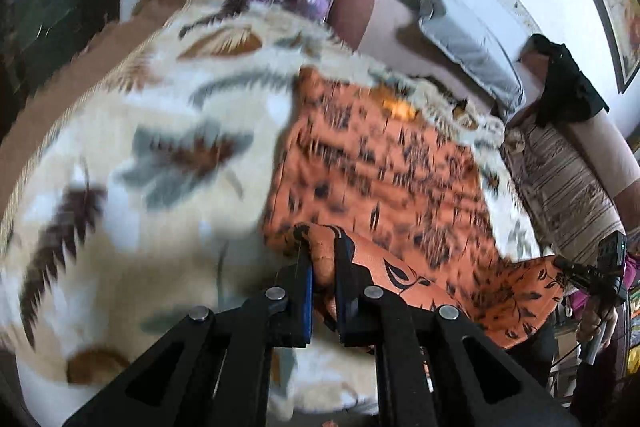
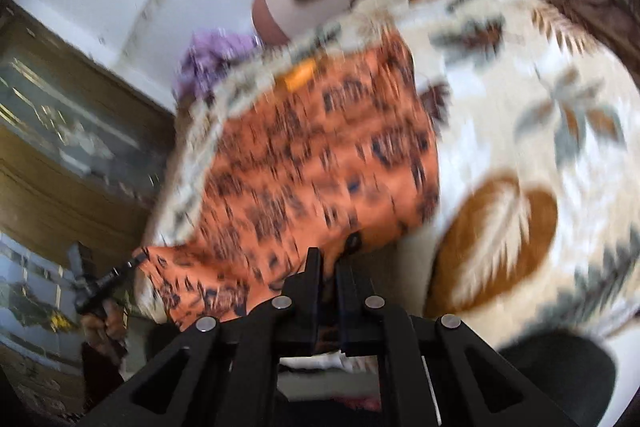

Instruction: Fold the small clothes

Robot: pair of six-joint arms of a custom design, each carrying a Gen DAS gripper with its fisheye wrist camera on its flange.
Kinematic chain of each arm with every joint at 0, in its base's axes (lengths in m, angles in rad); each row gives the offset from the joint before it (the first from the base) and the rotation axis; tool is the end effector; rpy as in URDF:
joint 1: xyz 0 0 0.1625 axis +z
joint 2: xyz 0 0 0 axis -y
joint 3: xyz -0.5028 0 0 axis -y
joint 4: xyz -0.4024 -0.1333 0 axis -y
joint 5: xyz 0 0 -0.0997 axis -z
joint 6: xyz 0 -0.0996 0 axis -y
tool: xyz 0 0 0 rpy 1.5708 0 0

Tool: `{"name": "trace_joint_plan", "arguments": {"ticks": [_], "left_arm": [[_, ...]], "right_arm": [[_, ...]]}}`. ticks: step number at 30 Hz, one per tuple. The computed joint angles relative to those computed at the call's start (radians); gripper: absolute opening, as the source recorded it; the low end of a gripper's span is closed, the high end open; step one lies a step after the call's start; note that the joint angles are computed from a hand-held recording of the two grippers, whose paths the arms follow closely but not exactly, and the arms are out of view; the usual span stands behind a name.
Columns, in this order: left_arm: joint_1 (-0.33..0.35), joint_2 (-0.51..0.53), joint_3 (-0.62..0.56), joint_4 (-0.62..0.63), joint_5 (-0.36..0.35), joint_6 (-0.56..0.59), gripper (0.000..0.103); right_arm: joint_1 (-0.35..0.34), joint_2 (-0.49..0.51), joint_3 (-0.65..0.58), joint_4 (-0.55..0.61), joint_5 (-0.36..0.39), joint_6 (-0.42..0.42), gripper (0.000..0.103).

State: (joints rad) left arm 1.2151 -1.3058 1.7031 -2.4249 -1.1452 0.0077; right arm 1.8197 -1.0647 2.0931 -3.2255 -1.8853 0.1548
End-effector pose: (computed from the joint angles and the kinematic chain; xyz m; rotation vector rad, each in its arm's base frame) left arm -0.0567 -0.6534 0.4546 0.3563 2.6936 -0.7228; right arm 0.2441 -0.5444 0.2393 -0.0119 -2.8059 0.9780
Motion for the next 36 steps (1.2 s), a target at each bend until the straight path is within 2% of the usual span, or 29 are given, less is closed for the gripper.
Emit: {"name": "trace_joint_plan", "arguments": {"ticks": [3,6,8,9,11,14,17,21,22,23,24,25,26,30,31,33,34,36], "left_arm": [[0.001,0.066,-0.106,0.032,0.003,0.025,0.009],[0.007,0.188,-0.276,0.101,0.02,0.035,0.009],[0.011,0.252,-0.363,0.142,0.028,0.042,0.009],[0.013,0.284,-0.404,0.164,0.034,0.039,0.009],[0.015,0.315,-0.432,0.168,0.026,0.032,0.009],[0.009,0.307,-0.385,0.118,0.037,0.079,0.009],[0.01,0.281,-0.339,0.096,0.039,0.076,0.009],[0.013,0.236,-0.294,0.074,0.032,0.049,0.009],[0.012,0.223,-0.281,0.068,0.03,0.046,0.009],[0.011,0.212,-0.271,0.064,0.029,0.043,0.009],[0.008,0.197,-0.255,0.059,0.027,0.038,0.009],[0.006,0.189,-0.246,0.056,0.026,0.036,0.009],[0.003,0.178,-0.234,0.052,0.025,0.034,0.009],[-0.012,0.148,-0.195,0.03,0.028,0.034,0.009],[-0.016,0.142,-0.187,0.025,0.027,0.032,0.009],[-0.022,0.133,-0.175,0.019,0.027,0.036,0.009],[-0.025,0.128,-0.168,0.016,0.03,0.039,0.009],[-0.028,0.122,-0.164,0.018,0.03,0.043,0.009]], "right_arm": [[-0.013,0.02,-0.09,-0.031,0.0,-0.021,0.006],[-0.049,0.057,-0.218,0.005,0.007,-0.015,0.006],[-0.069,0.086,-0.302,0.068,0.003,-0.022,0.006],[-0.074,0.106,-0.35,0.128,-0.023,-0.005,0.006],[-0.083,0.114,-0.374,0.194,-0.008,0.002,0.006],[-0.099,0.106,-0.341,0.296,0.072,0.025,0.007],[-0.088,0.099,-0.24,0.287,0.047,-0.016,0.007],[-0.084,0.069,-0.073,0.242,0.065,0.025,0.009],[-0.077,0.065,-0.039,0.237,0.05,0.038,0.017],[-0.074,0.061,-0.01,0.221,0.046,0.046,0.032],[-0.078,0.057,0.024,0.19,0.059,0.055,0.04],[-0.085,0.056,0.062,0.148,0.081,0.081,0.068],[-0.091,0.058,0.087,0.112,0.092,0.1,0.078],[-0.096,0.101,0.116,0.016,0.086,0.145,0.078],[-0.099,0.115,0.105,0.017,0.088,0.155,0.078],[-0.085,0.154,0.061,0.09,0.043,0.19,0.075],[-0.074,0.17,0.043,0.115,0.015,0.194,0.064],[-0.024,0.205,0.002,0.159,-0.109,0.169,0.045]]}}
